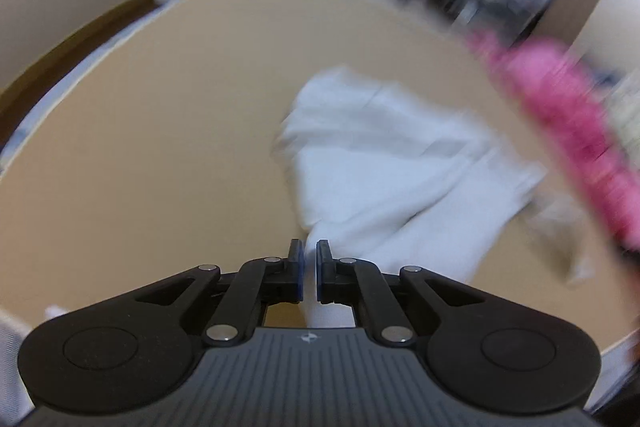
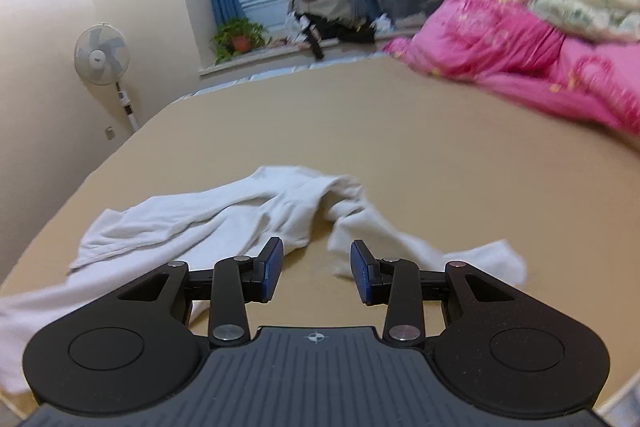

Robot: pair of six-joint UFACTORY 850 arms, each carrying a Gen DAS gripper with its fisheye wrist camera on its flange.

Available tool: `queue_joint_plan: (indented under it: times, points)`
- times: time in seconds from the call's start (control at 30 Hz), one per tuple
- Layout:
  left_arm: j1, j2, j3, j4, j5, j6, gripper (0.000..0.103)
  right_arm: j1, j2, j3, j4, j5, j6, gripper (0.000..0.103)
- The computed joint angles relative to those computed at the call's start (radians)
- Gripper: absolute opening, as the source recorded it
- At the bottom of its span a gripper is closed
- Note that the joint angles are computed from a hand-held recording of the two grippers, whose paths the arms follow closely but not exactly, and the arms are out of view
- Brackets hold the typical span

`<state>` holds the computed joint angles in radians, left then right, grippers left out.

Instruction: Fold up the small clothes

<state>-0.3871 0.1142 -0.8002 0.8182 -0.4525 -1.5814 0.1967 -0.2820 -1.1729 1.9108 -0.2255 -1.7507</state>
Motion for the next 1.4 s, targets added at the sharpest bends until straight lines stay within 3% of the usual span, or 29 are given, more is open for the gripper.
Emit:
queue_joint_plan:
  times: [0.03, 0.1, 0.2, 0.37, 0.73, 0.93, 0.97, 1.0, 1.1, 1.17, 1.4]
  points:
    - [0.007, -0.006, -0.009, -0.06, -0.017, 0.063, 0.011, 0.002, -0.016, -0.018, -0.086, -0.016, 0.091, 0.039]
    - [0.024, 0.01, 0.004, -0.087, 0.035, 0.063, 0.036, 0.015, -0.049, -0.058, -0.224, -0.043, 0.225, 0.039]
    - [0.035, -0.001, -0.008, -0.168, 0.058, 0.136, 0.048, 0.039, -0.11, -0.124, -0.249, -0.063, 0.218, 0.039]
    - [0.071, -0.086, -0.064, -0.484, -0.014, 0.465, 0.048, 0.056, -0.221, -0.24, -0.323, -0.075, 0.263, 0.036]
    - [0.087, -0.114, -0.061, -0.604, 0.007, 0.654, 0.048, 0.085, -0.462, -0.49, -0.245, -0.076, 0.23, 0.037]
    - [0.085, -0.105, -0.052, -0.614, 0.025, 0.661, 0.047, 0.105, -0.569, -0.628, -0.447, -0.034, 0.445, 0.04]
    - [0.082, -0.105, -0.051, -0.61, 0.025, 0.654, 0.046, 0.106, -0.577, -0.638, -0.447, -0.036, 0.432, 0.036]
    - [0.08, -0.104, -0.052, -0.602, 0.023, 0.642, 0.041, 0.107, -0.583, -0.643, -0.433, -0.038, 0.404, 0.022]
    - [0.055, -0.099, -0.049, -0.488, 0.017, 0.493, 0.023, 0.103, -0.564, -0.617, -0.297, -0.041, 0.262, 0.002]
    - [0.045, -0.083, -0.039, -0.431, 0.029, 0.413, 0.014, 0.093, -0.514, -0.563, -0.155, -0.055, 0.176, 0.002]
    - [0.019, 0.002, 0.012, -0.332, 0.056, 0.266, 0.01, 0.045, -0.217, -0.262, -0.056, -0.12, 0.079, 0.002]
